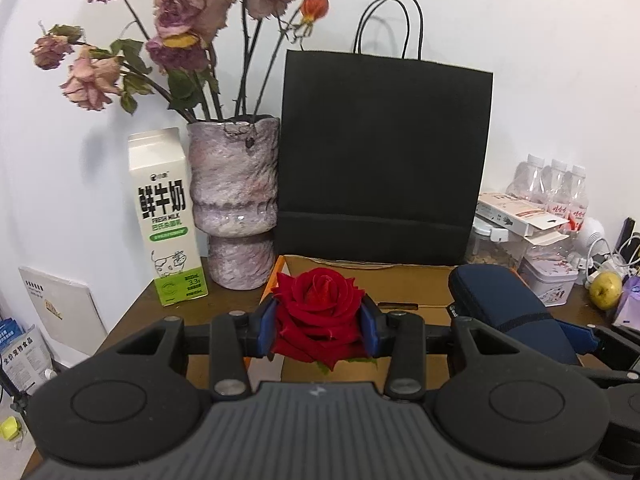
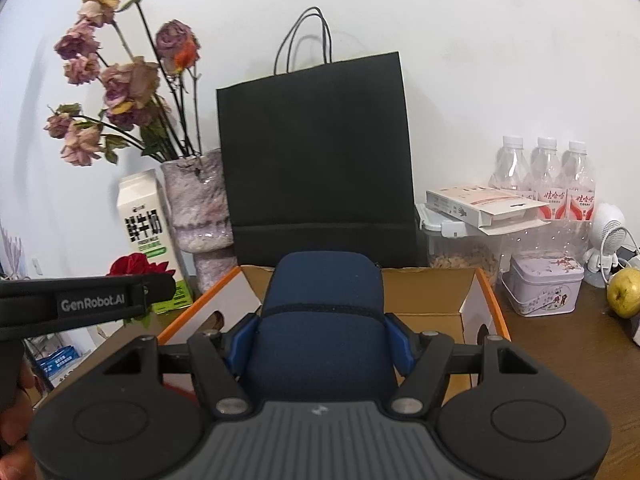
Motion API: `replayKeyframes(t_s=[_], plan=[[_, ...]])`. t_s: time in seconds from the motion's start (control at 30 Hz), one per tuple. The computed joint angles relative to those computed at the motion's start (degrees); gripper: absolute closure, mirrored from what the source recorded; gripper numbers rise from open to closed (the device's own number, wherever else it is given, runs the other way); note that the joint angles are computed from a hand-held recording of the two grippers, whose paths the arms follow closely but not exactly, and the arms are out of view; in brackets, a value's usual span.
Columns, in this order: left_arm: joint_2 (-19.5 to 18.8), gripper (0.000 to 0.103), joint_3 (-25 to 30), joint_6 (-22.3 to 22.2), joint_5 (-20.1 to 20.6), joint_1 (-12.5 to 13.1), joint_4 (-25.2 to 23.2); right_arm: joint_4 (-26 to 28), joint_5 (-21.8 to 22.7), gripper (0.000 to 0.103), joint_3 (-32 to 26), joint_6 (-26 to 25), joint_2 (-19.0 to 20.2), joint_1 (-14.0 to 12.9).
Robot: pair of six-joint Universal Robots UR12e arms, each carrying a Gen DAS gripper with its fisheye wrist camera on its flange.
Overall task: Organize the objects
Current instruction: 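Lift the red rose with the left gripper and carry it to the cardboard box, then lower the rose into the box and open the left gripper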
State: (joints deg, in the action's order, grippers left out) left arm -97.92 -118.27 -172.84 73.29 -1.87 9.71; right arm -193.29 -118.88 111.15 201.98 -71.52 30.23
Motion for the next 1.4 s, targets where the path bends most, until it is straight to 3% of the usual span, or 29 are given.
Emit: replayKeyframes(t_s=[0.7,0.73,0.8,0.83,0.87,0.9,0.97,1.4], plan=[[-6.88,0.060,7.27,4.35,1.72,-3.22,-8.11,4.92,1.69,0.038,-2.52,1.17,2.21,-3.88],[-7.10,0.056,7.47,4.23,1.45,-3.22,-8.34,5.30,1.86,0.037,-2.59,1.12,2.25,-3.97],[-7.51,0.034,7.67,3.41,1.94,-3.29,-7.87,5.75,1.32,0.035,-2.71,1.49,2.35,-3.95],[-7.75,0.012,7.68,2.43,4.00,-3.59,-6.70,5.96,0.20,0.027,-2.80,1.83,2.39,-3.83],[-8.05,0.000,7.69,1.24,6.01,-3.77,-5.35,6.45,-1.45,0.010,-2.93,2.42,2.40,-3.66],[-8.27,0.000,7.49,0.02,6.02,-3.45,-3.76,6.38,-2.09,0.000,-2.86,2.60,2.37,-3.65],[-7.99,0.000,7.44,-0.61,2.95,-2.42,-4.65,6.31,-1.61,0.000,-2.67,2.97,2.21,-3.83],[-7.14,0.000,6.70,0.10,4.99,-2.60,-3.48,6.45,-1.94,0.000,-2.47,2.69,1.83,-3.56]])
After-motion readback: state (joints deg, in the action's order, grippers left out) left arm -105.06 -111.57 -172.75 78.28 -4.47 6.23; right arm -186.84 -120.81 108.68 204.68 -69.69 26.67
